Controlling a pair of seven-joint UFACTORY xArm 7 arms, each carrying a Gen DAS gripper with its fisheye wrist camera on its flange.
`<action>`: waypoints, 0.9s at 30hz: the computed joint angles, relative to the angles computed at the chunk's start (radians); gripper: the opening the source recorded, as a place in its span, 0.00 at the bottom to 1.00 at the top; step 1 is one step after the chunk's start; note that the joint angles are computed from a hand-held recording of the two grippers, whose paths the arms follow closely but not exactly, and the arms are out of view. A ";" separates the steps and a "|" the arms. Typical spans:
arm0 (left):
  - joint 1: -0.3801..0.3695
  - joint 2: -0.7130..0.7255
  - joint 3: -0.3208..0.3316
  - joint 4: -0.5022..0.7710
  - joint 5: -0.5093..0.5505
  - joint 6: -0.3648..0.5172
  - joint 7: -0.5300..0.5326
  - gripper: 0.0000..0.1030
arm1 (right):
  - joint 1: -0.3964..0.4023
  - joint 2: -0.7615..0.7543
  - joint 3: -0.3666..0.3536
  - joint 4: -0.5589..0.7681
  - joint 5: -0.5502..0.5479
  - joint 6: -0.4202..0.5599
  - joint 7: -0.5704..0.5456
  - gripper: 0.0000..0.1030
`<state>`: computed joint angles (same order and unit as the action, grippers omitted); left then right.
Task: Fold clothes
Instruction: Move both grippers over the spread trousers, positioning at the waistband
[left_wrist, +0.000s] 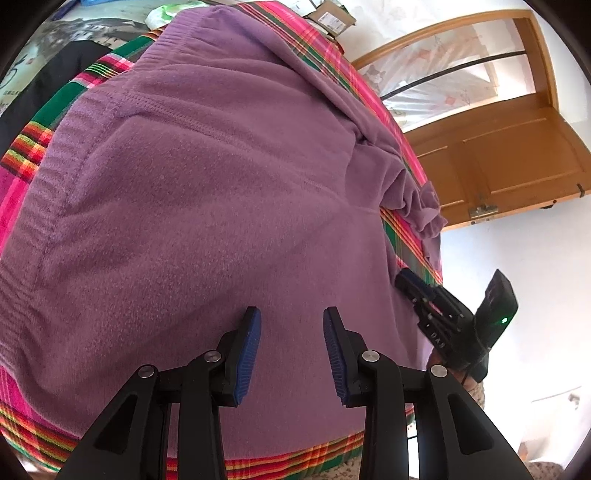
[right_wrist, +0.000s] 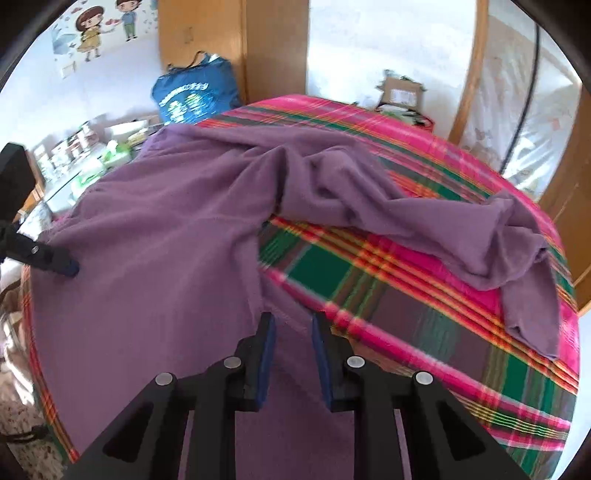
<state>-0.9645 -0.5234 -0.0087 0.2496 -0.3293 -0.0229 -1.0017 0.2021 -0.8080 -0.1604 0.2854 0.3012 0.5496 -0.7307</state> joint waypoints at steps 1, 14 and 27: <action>-0.003 0.004 0.005 0.002 0.000 -0.001 0.002 0.35 | 0.002 0.003 0.000 -0.001 -0.003 0.003 -0.007 0.22; -0.026 0.007 0.030 0.008 -0.017 0.002 0.022 0.35 | 0.018 0.054 -0.016 0.044 0.070 0.052 -0.064 0.06; -0.018 0.026 0.022 0.028 -0.028 0.013 0.037 0.35 | 0.012 0.079 -0.036 0.071 0.090 0.090 -0.099 0.17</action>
<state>-0.9825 -0.4971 0.0130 0.2781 -0.3569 -0.0097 -0.9646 0.2143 -0.7291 -0.1967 0.3559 0.3911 0.6394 -0.8296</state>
